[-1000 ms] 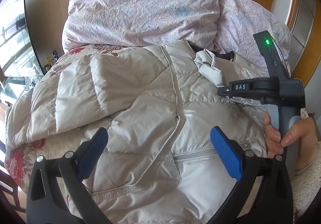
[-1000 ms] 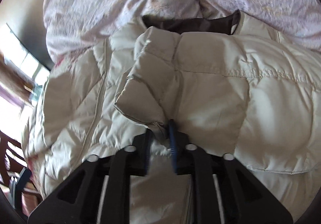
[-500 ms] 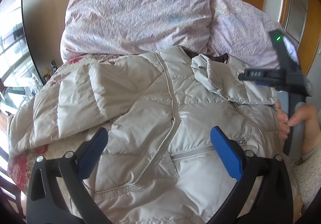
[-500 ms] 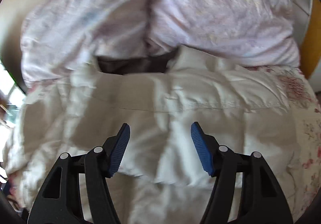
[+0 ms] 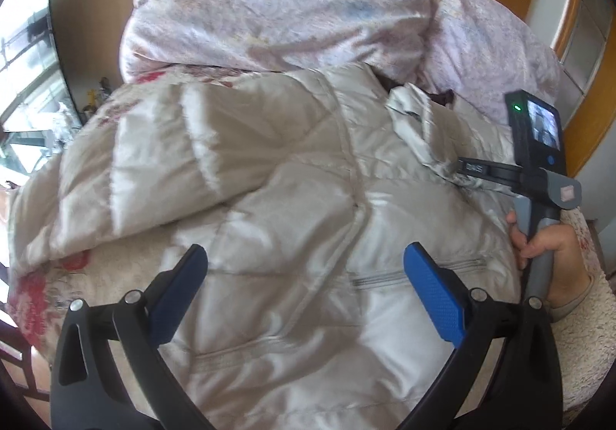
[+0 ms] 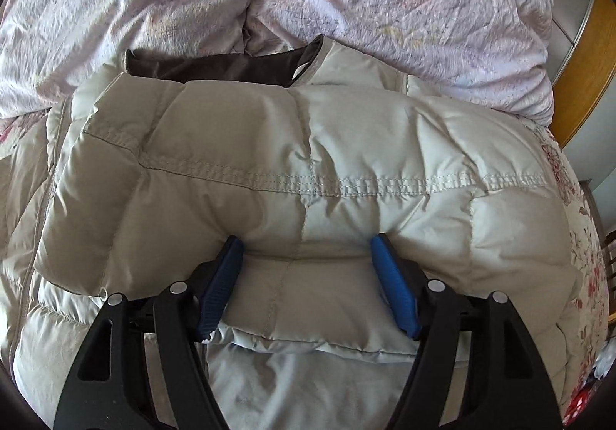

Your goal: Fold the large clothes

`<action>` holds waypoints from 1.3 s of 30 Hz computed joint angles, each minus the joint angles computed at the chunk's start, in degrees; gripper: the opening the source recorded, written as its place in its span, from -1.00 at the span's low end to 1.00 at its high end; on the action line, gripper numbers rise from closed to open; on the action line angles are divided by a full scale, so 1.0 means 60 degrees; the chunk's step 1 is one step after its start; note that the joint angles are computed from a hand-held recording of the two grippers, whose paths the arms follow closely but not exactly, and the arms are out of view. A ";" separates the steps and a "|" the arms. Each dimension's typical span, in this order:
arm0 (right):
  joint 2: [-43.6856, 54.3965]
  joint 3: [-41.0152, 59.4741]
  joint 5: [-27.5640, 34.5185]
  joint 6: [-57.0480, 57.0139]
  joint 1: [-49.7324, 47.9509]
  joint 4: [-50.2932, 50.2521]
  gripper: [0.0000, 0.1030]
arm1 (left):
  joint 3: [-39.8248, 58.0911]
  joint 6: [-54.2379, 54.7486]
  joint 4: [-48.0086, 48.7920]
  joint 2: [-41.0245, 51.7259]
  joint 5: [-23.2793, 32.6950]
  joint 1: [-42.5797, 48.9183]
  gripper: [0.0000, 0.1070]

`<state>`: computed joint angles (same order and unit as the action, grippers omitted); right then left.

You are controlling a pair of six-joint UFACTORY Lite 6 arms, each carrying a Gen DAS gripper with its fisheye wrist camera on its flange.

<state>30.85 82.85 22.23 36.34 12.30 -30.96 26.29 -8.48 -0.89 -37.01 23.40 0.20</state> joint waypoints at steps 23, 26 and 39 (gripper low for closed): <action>-0.0217 -0.0752 -0.0459 0.2888 0.0171 -0.3080 0.64 | 0.1753 0.8140 -0.5021 0.3324 0.0848 0.8743 0.89; -0.0252 -0.0819 -0.0549 0.2948 0.0147 -0.3121 0.64 | 0.2229 0.9126 -0.6165 0.4186 0.1201 0.9523 0.89; -0.0373 -0.1041 -0.0836 0.3178 0.0058 -0.3297 0.64 | 0.4264 0.9417 -0.8205 0.7266 0.1997 1.1048 0.23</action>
<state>28.61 76.61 17.22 55.40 12.65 -50.74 51.88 48.02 -50.12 6.59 35.38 66.49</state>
